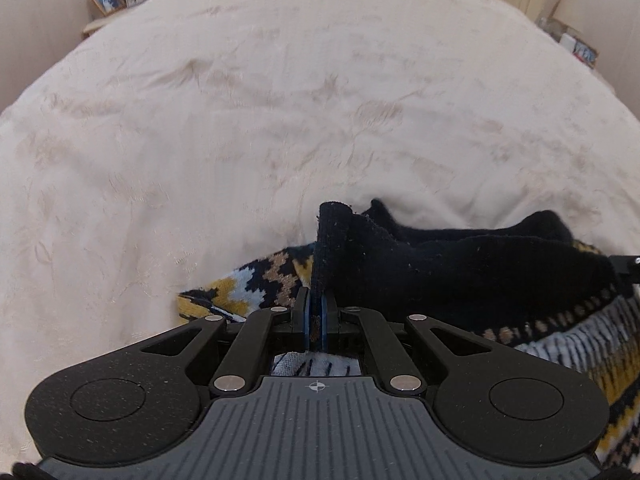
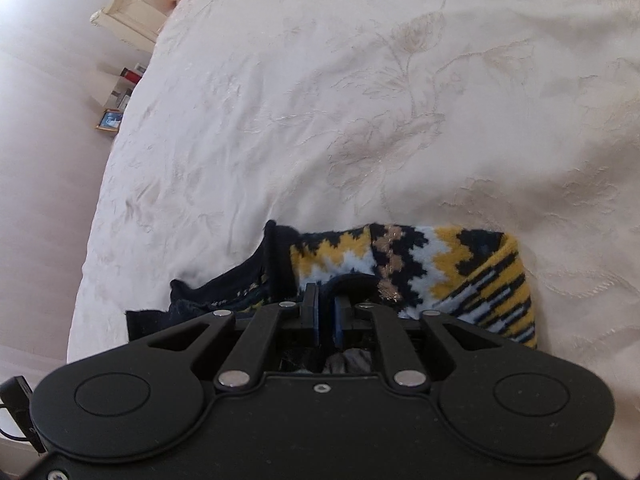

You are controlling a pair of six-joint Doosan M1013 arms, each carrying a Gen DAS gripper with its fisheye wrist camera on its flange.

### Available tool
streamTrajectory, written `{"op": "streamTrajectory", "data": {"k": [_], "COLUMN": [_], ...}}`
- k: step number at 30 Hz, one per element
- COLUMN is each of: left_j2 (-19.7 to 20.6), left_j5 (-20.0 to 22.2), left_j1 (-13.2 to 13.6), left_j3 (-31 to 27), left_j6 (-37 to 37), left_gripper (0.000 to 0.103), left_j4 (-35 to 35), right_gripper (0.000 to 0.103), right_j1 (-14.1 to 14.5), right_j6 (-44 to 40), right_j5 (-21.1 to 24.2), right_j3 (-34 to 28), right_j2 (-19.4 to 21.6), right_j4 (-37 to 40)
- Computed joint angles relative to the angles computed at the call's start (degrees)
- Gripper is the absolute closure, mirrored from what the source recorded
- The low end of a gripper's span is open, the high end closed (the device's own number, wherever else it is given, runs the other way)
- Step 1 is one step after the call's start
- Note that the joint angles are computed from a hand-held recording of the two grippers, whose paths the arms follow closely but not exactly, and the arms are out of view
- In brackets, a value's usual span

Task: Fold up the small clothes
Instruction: 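Lift the hem with both grippers and fold it up toward the collar, then open both grippers to release the folded hem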

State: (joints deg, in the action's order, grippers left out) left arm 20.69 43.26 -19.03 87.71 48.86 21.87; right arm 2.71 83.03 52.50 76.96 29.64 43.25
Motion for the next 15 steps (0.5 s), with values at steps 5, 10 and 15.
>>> {"op": "streamTrajectory", "data": {"k": [5,10,15], "left_j2": [1.2,1.5,0.4], "left_j5": [1.5,1.8,2.2], "left_j1": [0.6,1.2,1.2], "left_j3": [-0.9,-1.7,-1.5], "left_j6": [0.3,-0.9,-3.0], "left_gripper": [0.095,0.088,0.050], "left_j4": [-1.1,-1.5,-0.6], "right_gripper": [0.067,0.047,0.043], "right_j1": [-0.1,-0.7,-1.2], "right_j6": [0.5,-1.9,-3.1], "right_j5": [0.0,-3.7,-4.6], "right_j3": [-0.3,1.9,2.9], "right_j2": [0.3,-1.2,-2.6], "right_j4": [0.2,3.1,1.2]}}
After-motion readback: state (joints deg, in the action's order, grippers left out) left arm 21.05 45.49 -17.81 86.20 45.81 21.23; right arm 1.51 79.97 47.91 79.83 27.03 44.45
